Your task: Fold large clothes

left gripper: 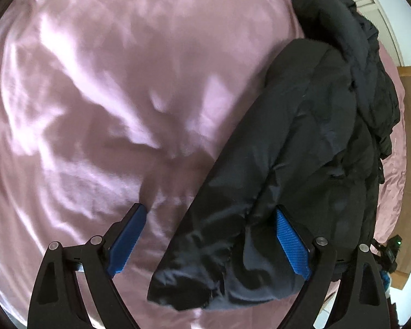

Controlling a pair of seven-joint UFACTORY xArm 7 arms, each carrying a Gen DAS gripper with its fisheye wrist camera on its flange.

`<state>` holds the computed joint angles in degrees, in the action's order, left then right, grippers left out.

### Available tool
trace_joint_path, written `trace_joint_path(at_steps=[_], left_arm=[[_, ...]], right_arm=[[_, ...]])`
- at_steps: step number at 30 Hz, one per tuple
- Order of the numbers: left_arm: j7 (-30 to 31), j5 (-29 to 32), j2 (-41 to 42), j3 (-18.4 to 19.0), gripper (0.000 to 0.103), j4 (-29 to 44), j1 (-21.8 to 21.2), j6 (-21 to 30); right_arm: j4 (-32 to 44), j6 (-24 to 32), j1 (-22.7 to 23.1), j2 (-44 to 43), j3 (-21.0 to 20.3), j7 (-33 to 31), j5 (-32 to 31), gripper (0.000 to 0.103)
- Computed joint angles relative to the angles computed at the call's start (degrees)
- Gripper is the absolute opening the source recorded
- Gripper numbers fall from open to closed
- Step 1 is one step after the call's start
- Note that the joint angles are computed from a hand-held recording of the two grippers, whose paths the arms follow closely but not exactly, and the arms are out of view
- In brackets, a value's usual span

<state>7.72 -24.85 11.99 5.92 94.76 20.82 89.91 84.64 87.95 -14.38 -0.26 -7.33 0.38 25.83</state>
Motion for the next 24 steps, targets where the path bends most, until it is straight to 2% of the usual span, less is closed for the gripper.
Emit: trace_joint_path(at_steps=[7,14,19,24], left_arm=[[-0.04,-3.61,1.34,-0.16,0.093,-1.22,1.02,-0.46],[1.09,-8.51,4.51,-0.77,0.096,0.67,3.79,5.55],[2.72,-10.95,4.37,-1.3,0.096,0.31,4.28,9.03],[3.42,-13.12,1.83,-1.34,0.096,-3.31,3.32,9.1]], right_arm=[[-4.05,-0.7,0.05,-0.25,0.13,-0.95,4.54,0.088],[-5.75,1.15,1.05,-0.19,0.75,-1.8,5.24,0.088],[-4.43,1.84,1.66,0.92,1.12,-1.71,5.16,0.088],[-2.44,3.62,1.87,2.38,1.64,-2.23,4.2,0.088]])
